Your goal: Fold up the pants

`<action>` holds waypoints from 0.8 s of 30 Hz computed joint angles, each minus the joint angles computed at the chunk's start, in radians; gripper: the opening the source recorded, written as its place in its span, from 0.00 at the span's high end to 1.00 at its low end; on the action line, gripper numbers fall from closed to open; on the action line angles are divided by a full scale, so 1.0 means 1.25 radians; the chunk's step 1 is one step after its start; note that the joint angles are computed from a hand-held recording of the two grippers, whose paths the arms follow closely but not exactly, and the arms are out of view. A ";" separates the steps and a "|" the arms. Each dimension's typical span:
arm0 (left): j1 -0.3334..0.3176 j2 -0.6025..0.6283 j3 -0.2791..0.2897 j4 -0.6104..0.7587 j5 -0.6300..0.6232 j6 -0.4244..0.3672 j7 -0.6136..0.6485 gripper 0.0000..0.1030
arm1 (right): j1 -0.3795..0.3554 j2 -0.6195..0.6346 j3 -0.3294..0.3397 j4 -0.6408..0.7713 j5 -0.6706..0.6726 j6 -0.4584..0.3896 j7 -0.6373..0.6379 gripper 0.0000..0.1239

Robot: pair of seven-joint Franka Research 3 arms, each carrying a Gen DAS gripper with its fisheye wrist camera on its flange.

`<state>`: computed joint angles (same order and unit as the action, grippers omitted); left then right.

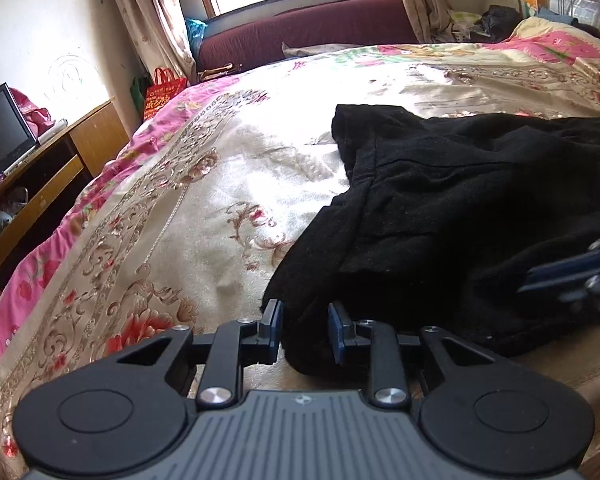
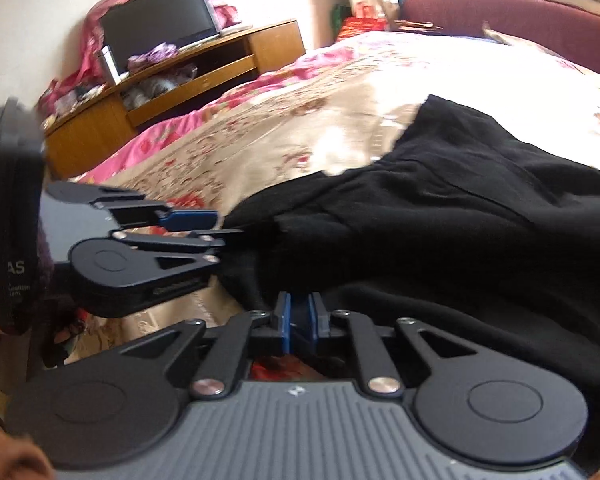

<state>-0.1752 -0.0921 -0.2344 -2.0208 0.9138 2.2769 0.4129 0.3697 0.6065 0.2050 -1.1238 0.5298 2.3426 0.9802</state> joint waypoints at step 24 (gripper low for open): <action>-0.273 0.663 0.013 0.904 -0.181 -0.035 0.487 0.51 | -0.311 0.130 -0.079 0.039 0.064 0.271 0.587 0.68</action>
